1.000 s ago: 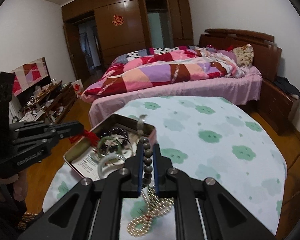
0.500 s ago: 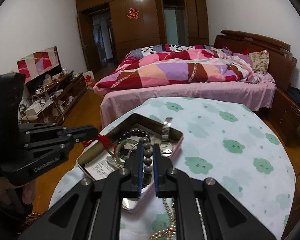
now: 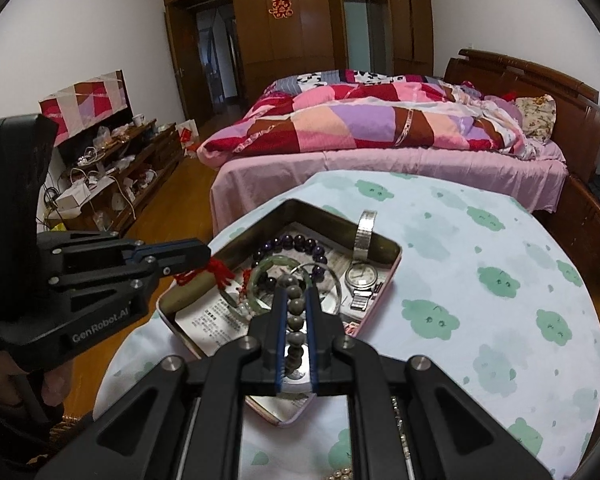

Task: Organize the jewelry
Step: 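Lower the grey bead bracelet into the tin with the right gripper while the left releases its red cord there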

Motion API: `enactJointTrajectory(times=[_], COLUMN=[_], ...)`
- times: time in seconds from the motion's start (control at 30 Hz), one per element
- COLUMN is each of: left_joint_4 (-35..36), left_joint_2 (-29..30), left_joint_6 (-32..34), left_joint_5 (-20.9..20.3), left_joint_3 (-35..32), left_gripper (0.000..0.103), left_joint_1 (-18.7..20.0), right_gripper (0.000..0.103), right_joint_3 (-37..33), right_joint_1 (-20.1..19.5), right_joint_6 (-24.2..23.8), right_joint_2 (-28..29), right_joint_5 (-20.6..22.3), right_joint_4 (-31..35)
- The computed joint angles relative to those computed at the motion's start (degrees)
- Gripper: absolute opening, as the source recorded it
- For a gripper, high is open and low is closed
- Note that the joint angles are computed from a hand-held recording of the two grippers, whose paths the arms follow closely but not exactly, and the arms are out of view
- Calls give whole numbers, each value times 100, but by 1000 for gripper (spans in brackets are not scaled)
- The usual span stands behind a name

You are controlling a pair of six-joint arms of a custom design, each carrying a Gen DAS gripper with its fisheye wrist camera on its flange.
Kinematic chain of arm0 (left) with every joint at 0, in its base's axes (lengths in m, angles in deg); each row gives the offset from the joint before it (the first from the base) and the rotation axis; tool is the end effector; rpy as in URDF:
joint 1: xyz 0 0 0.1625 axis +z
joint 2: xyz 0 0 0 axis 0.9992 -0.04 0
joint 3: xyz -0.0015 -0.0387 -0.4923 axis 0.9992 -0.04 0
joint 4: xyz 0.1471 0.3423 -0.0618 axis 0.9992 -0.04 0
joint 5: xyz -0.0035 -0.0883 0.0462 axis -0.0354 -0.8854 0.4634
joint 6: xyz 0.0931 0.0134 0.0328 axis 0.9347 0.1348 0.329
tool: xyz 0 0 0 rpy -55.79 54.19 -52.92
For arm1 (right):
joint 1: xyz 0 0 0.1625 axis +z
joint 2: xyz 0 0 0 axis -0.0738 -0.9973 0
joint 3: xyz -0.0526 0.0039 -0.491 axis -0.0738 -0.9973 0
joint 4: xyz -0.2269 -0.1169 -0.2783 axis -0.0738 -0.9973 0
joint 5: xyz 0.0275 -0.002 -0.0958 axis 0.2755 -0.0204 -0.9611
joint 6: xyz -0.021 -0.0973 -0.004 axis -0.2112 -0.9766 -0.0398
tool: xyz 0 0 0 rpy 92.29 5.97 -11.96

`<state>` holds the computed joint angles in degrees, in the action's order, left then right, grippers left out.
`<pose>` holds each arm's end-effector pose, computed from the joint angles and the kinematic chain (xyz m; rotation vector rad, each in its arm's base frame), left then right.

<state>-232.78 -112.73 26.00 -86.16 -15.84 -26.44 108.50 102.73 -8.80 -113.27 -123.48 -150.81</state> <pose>-0.2467 -0.8171 0.1247 1.0419 2.4208 -0.7006 0.2086 -0.7813 0.1631 0.5672 -2.3291 0.9774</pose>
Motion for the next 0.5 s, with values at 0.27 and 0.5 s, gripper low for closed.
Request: enactJointTrajectory(times=[0.27, 0.5], left_joint_4=[184, 330], left_joint_2=[78, 124], left_joint_6=[-66, -147], left_joint_5=[55, 84], left_joint_3=[-59, -141], left_gripper=[0, 0], left_joint_1=[43, 89], right_gripper=[11, 11], right_joint_3=[-94, -149], right_joint_1=[-49, -57], right_joint_6=[91, 128], right_joint_2=[87, 140], right_joint_5=[-42, -89], right_joint_4=[160, 259])
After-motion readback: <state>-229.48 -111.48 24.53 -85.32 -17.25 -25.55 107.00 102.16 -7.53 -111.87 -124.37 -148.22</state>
